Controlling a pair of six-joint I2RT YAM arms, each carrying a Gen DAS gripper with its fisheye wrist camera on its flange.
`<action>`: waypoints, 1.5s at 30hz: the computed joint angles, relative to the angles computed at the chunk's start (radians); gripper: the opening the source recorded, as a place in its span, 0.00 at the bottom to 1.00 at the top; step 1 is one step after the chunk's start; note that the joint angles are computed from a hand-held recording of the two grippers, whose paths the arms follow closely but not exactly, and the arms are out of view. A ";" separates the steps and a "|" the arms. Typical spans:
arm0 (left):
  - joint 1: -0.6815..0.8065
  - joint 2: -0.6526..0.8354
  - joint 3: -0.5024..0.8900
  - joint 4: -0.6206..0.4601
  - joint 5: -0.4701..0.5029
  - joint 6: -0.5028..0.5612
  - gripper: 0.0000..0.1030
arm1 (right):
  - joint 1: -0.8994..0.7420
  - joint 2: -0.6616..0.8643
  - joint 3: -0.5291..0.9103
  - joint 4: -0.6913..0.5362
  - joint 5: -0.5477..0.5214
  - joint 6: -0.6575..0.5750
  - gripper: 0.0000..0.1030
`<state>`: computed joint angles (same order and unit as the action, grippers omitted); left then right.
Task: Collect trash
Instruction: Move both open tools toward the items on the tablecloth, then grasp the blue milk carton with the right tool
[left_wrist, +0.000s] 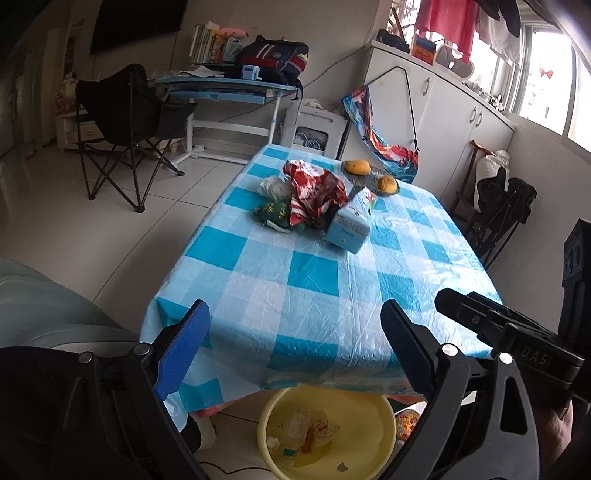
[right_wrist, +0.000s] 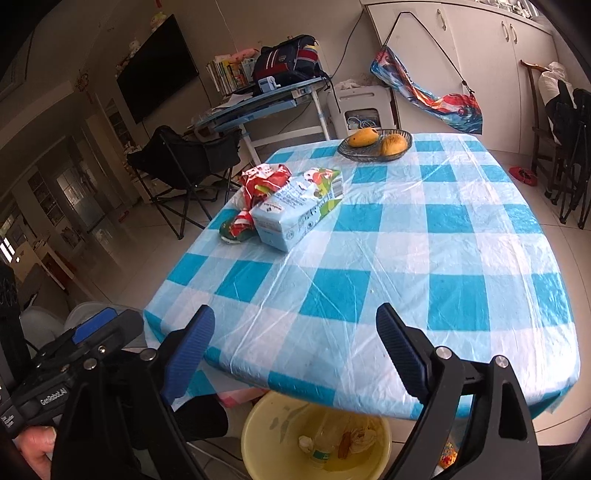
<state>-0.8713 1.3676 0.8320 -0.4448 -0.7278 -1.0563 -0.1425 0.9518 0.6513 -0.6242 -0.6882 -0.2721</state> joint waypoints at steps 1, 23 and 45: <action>0.018 -0.015 0.000 0.002 0.004 0.009 0.88 | 0.032 0.028 0.017 0.029 0.015 0.031 0.83; 0.504 0.337 0.312 0.096 0.204 0.438 0.89 | 0.310 0.596 0.297 0.331 0.215 0.274 0.84; 0.512 0.597 0.516 0.107 0.568 0.772 0.73 | 0.051 0.640 0.372 0.122 0.058 0.019 0.50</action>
<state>-0.3589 1.9644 1.3475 -0.3376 -0.1595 -0.2841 -0.0911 1.5921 1.0235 -0.5020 -0.6297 -0.2532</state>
